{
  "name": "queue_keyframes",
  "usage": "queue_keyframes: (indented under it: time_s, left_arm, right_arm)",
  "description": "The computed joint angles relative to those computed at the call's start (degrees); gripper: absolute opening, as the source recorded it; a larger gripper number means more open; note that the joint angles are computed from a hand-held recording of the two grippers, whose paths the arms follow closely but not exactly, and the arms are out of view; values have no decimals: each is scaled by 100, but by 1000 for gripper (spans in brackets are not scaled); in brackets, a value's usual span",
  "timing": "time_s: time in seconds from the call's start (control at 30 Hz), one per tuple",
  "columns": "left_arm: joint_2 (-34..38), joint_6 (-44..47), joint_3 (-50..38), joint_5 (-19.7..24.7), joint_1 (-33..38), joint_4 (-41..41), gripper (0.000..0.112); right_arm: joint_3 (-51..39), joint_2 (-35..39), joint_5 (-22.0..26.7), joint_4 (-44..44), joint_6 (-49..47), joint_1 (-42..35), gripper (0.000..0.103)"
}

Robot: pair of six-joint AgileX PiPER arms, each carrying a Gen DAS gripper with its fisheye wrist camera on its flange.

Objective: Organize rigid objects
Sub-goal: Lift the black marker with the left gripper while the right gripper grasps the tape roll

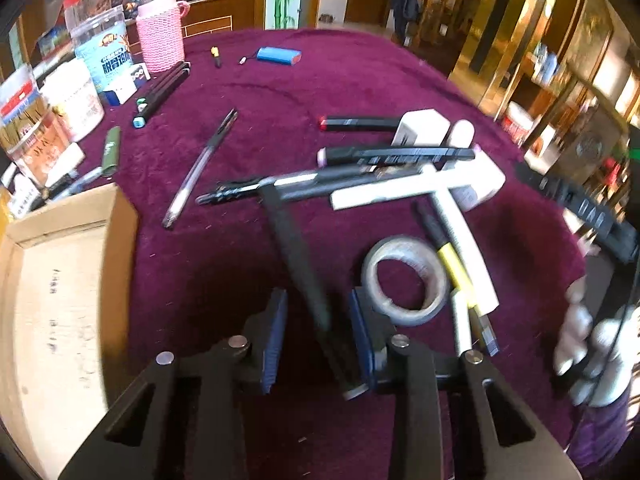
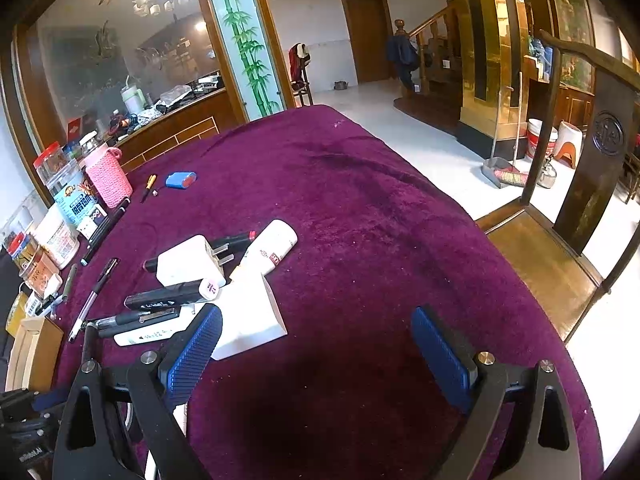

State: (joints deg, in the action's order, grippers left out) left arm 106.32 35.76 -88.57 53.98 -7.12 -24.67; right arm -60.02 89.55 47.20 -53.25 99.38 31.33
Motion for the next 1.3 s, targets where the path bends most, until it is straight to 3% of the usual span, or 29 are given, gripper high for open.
queue_keyframes:
  time_s: [0.07,0.17,0.27,0.4,0.5,0.6,0.63,0.67,0.73,0.8,0.83,0.87,0.9,0.93,0.97,1.2,1.3]
  left_arm:
    - [118,-147,-145,4,-35,-112,31]
    - [294,-798,-256,-262,-341,691,30]
    - [314,-745,-141,-367,-250,745,19]
    - [301,-797,-125,-335,-125,703,18]
    - [270,-1003,-29,-569,-251,855,22]
    - [243,-1080,81,-758,-435,877,51]
    - [168,-1342,208,-1001,-545,1131,57]
    - [65,-1832,433,-1424,-680,1613,75]
    - [19,-2389,651,-1855,-728,2091,94]
    - [54,-2127,678,-1848,-560,1653,95]
    - [75,-1925,632,-1719,-461,1426,88]
    - [32,-1857,655,-1648,-422,1428,66]
    - [-86,-1703,801,-1768,-403,1434,53]
    - [-148,-1397,831,-1658,-359,1211,24]
    - [-255,-1290,932,-1629,-341,1217,15]
    - [-970,247,1612,-1096,544,-555,14]
    - [-1421,925,2014,-818,1013,-1165,14]
  right_arm:
    - [-25,13,-17,46,-37,-21,97]
    - [-66,39,-30,117,-138,-43,97]
    - [-73,43,-41,110,-114,-50,97]
    - [-117,90,-117,153,-170,-72,97]
    - [-113,97,-101,125,-174,-44,97]
    - [-104,105,-70,110,-138,-47,97]
    - [-107,113,-66,115,-137,-51,97]
    - [-113,125,-66,124,-150,-58,97]
    - [-131,144,-45,139,-192,-57,97]
    - [-144,155,-13,120,-203,-43,97]
    - [-147,159,18,102,-198,-31,97]
    - [-153,169,43,91,-191,-22,97]
    - [-162,181,54,92,-192,-22,97]
    - [-163,184,54,102,-204,-28,97]
    - [-167,193,56,119,-226,-36,97]
    - [-238,207,151,89,-273,83,97]
    - [-233,-84,-67,213,-585,443,97]
